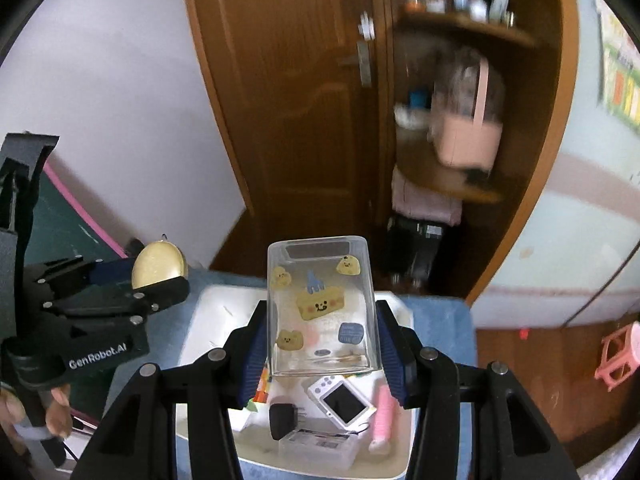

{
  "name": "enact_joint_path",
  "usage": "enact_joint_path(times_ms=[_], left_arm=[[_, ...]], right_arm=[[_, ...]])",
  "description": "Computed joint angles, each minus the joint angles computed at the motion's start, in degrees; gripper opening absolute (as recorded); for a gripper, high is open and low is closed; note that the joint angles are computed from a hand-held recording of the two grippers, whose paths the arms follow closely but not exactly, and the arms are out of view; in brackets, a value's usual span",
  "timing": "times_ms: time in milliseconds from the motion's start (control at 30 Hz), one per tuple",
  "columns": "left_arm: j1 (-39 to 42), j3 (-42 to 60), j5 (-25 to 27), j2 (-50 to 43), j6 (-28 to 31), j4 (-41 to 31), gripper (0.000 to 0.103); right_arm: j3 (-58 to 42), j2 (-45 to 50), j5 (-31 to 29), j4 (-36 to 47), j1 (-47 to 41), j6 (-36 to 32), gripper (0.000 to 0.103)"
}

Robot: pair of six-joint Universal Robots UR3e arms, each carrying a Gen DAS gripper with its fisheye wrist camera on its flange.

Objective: Organize rigid objects
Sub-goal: 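Carry the gold tin and clear box into the tray with both tools, then open both tools to release tin and box, then lift away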

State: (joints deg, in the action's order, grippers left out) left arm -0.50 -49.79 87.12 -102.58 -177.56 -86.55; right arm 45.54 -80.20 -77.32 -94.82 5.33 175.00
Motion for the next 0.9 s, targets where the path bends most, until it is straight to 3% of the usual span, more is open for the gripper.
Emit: enact_joint_path(times_ms=[233,400,567,633,700,900], left_arm=[[1.8,-9.0,-0.4,-6.8,0.2,5.7,0.058],[1.8,-9.6,-1.5,-10.9,-0.5,6.3,0.058],[1.0,-6.6,0.1,-14.3,-1.1,3.9,0.059],[1.6,-6.7,-1.0,-13.9,-1.4,2.9,0.066],[2.0,-7.2,-1.9,-13.2,-1.3,3.1,0.089],[2.9,-11.3,-2.6,-6.4,-0.1,3.8,0.089]], right_arm=[[9.9,7.4,-1.4,-3.1,3.2,4.2,0.05],[16.4,10.6,-3.6,-6.1,5.9,5.3,0.05],[16.5,12.8,-1.9,-4.3,6.1,5.4,0.051],[17.0,12.4,-1.0,-3.7,5.5,5.5,0.059],[18.3,11.1,0.0,-4.1,4.4,5.6,0.066],[23.0,3.5,0.6,-4.7,4.3,5.1,0.066]])
